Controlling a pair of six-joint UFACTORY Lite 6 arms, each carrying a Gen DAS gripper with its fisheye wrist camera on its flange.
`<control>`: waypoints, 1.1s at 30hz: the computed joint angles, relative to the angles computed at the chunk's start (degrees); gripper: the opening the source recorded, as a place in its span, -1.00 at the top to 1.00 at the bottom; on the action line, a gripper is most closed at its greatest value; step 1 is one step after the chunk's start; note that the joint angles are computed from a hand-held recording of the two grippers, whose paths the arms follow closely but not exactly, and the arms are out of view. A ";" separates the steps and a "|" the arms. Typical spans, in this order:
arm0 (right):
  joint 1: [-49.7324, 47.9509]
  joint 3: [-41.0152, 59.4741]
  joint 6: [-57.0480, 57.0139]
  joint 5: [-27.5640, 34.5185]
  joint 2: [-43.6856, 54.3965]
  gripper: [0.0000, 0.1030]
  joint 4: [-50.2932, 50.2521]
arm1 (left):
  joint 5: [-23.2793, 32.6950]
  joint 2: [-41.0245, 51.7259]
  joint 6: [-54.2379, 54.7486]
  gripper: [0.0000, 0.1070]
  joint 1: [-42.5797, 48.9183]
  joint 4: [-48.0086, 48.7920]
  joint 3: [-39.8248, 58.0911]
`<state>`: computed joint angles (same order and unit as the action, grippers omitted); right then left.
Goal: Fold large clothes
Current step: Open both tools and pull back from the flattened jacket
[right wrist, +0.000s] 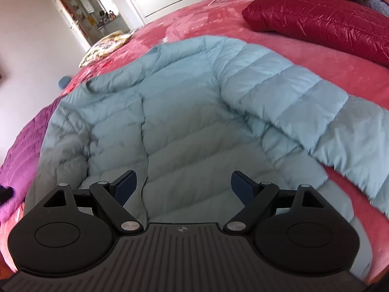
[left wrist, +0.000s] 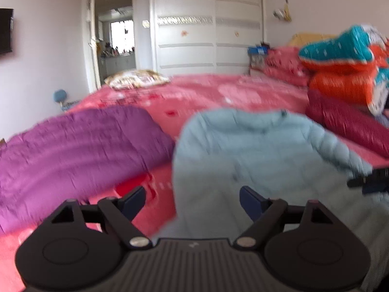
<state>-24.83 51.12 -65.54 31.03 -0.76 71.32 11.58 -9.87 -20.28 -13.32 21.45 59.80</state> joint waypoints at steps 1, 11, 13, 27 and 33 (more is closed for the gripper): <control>0.02 -0.17 0.09 0.34 -0.23 -1.00 -0.37 | -0.01 0.09 -3.47 -0.56 -0.93 4.12 -1.15; 0.44 -0.58 -2.04 -1.39 1.21 -1.00 -1.71 | 10.28 5.94 -22.42 0.16 -8.33 29.14 -4.04; -0.05 -0.09 -2.38 -1.57 2.16 -1.00 -1.45 | 11.99 5.69 -27.57 0.39 -8.01 34.38 -4.20; 2.67 1.13 -7.73 -6.05 5.65 -1.00 0.65 | 24.23 25.84 -35.14 -0.23 10.20 43.52 28.32; 2.57 1.46 -10.12 -5.39 6.35 -1.00 1.64 | 22.47 24.31 -37.04 -0.52 11.89 44.74 28.08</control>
<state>-22.26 52.58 -75.66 25.63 5.59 72.96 34.06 14.44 -57.31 -1.43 66.19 87.88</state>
